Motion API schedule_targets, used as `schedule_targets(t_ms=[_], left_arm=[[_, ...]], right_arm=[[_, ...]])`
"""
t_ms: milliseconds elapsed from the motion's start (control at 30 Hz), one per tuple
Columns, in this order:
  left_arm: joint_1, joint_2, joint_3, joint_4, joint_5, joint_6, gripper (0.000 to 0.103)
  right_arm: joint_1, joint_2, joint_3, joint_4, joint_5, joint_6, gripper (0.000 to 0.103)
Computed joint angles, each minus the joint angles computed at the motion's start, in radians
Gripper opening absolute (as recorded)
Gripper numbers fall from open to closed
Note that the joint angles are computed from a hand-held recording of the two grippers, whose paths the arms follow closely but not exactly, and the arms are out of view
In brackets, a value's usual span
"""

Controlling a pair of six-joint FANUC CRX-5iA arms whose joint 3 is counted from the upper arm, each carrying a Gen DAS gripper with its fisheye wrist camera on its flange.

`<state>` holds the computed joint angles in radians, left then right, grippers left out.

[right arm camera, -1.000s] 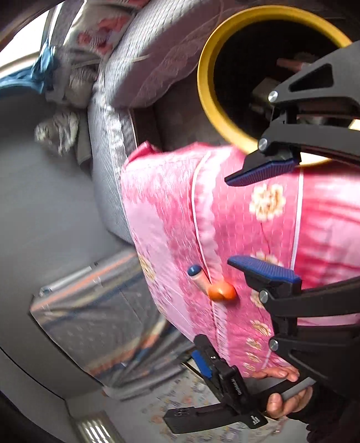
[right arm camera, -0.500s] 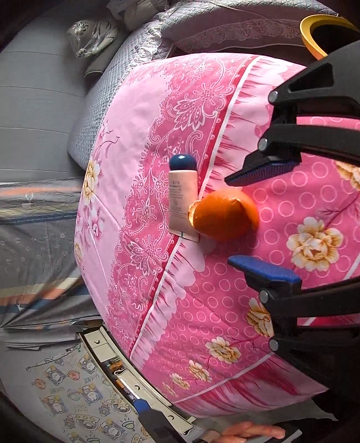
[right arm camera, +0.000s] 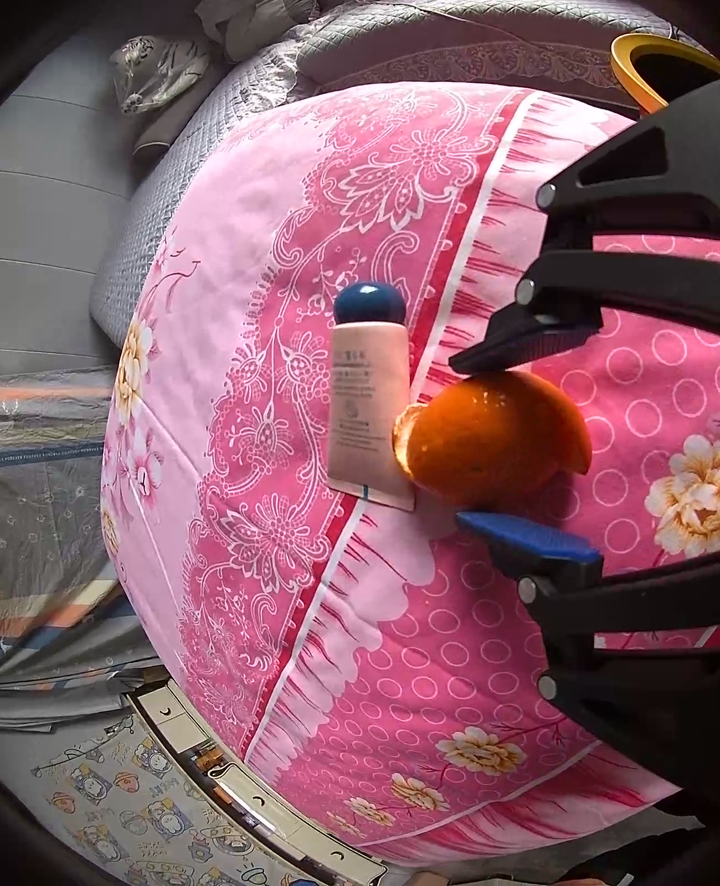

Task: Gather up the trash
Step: 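Grasp the orange peel with the right tool while the left grasps the cream tube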

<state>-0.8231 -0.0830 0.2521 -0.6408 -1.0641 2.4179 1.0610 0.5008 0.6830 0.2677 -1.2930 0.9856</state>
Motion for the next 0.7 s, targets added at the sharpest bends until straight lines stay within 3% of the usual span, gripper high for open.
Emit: schedule_targets(t_ms=[200, 367, 533, 700], left_arm=[[0.038, 0.039, 0.034, 0.101, 0.015, -0.16, 0.095], [0.115, 0.108, 0.072, 0.3, 0.068, -0.415, 0.095], [0.204, 0.221, 0.123, 0.572, 0.113, -0.739, 0.095], [0.219, 0.364, 0.252, 0.688, 0.081, -0.979, 0.095]], right_arm=[[-0.052, -0.07, -0.046, -0.15, 0.065, -0.015, 0.037], [-0.101, -0.267, -0.246, -0.251, 0.233, -0.09, 0.037], [-0.088, -0.491, -0.492, -0.193, 0.398, -0.19, 0.037], [-0.047, -0.655, -0.688, -0.074, 0.496, -0.336, 0.038]])
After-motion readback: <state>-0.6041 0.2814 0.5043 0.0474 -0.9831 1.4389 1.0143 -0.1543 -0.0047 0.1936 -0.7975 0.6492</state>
